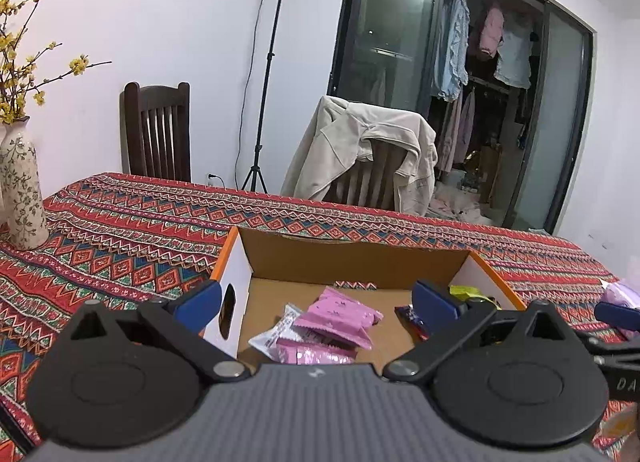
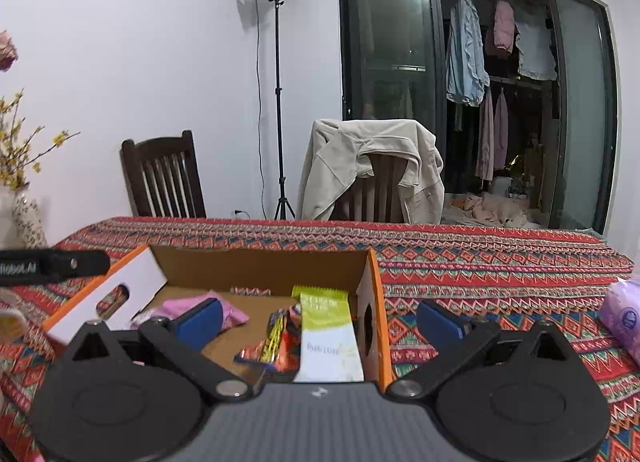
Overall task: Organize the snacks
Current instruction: 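Move both tools back to the pile and grasp a white sachet with the right gripper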
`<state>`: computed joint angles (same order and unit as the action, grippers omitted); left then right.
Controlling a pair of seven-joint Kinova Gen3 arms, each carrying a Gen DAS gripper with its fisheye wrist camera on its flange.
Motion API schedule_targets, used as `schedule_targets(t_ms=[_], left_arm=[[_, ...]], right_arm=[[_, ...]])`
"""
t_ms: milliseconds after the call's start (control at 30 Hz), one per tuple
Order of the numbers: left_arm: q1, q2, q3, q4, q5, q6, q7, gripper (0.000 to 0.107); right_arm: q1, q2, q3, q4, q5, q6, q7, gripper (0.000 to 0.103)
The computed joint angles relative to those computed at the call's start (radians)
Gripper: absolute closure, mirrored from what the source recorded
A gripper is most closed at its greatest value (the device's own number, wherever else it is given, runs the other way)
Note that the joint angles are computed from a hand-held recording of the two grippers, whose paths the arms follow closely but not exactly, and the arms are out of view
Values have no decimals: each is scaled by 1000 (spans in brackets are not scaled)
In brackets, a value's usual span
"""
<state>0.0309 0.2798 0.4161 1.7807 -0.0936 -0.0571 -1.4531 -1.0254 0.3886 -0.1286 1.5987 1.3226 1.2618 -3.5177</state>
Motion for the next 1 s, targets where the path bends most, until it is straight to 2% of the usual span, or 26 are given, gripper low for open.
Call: schedule_targets(t_ms=[167, 267, 500, 633, 733, 833, 933, 1000], left_arm=[[-93, -28, 88, 56, -33, 5, -3, 4], [-116, -55, 92, 120, -47, -26, 7, 4], [-245, -94, 169, 249, -192, -99, 146, 4], [-246, -108, 153, 288, -245, -100, 218, 4], [-182, -117, 81, 295, -248, -82, 226, 4], [-198, -131, 86, 317, -304, -90, 287, 4], [-172, -139, 54, 322, -338, -82, 320, 4], [-194, -140, 74, 323, -388, -76, 371, 4]], right_arm=[[-27, -11, -26, 32, -39, 7, -21, 0], [-54, -17, -42, 65, -55, 18, -53, 0], [-95, -36, -83, 152, -107, 43, -160, 0], [-107, -37, -97, 175, -148, 52, -204, 0], [-114, -38, -103, 187, -162, 56, -223, 0], [-115, -38, -105, 190, -167, 54, -235, 0], [-116, -31, -103, 177, -188, 69, -223, 0], [-119, -30, -100, 171, -198, 83, -219, 0]])
